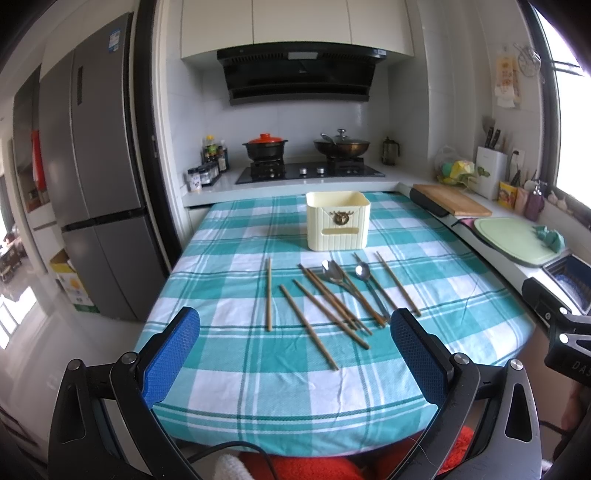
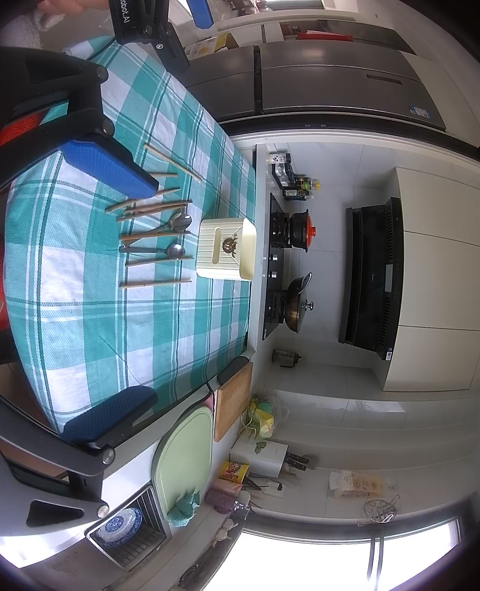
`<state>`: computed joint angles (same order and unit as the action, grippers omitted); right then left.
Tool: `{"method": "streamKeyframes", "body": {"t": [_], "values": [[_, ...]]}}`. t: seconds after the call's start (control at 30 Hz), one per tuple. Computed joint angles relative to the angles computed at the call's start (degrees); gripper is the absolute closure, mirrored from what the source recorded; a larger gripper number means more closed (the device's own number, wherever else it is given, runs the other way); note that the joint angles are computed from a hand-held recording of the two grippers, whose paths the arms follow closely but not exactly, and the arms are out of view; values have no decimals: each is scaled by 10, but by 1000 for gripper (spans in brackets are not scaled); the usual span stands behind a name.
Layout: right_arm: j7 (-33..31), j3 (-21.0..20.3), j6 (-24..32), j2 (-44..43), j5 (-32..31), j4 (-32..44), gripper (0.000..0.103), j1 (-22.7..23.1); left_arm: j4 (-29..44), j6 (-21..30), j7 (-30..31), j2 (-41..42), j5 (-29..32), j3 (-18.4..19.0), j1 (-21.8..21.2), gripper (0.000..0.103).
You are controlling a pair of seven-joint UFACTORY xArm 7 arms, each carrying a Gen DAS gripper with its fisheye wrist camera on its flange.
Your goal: Organize utensils
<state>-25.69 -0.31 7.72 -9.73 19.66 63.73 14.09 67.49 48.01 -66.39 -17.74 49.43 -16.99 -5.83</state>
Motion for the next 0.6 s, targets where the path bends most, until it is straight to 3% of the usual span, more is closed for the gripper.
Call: {"method": "streamKeyframes", "body": {"t": [0.3,0.43,0.6], "values": [[-2,2,11,6,3,11,0,-5,7,-3,15,10,-12,8,-2,0],[-60,-15,16,12,58,20,0,19,10,-8,28,19,-24,19,-1,0],[-68,1,35,46,66,55,0,2,14,-25,48,40,-56,45,3,0]]}}
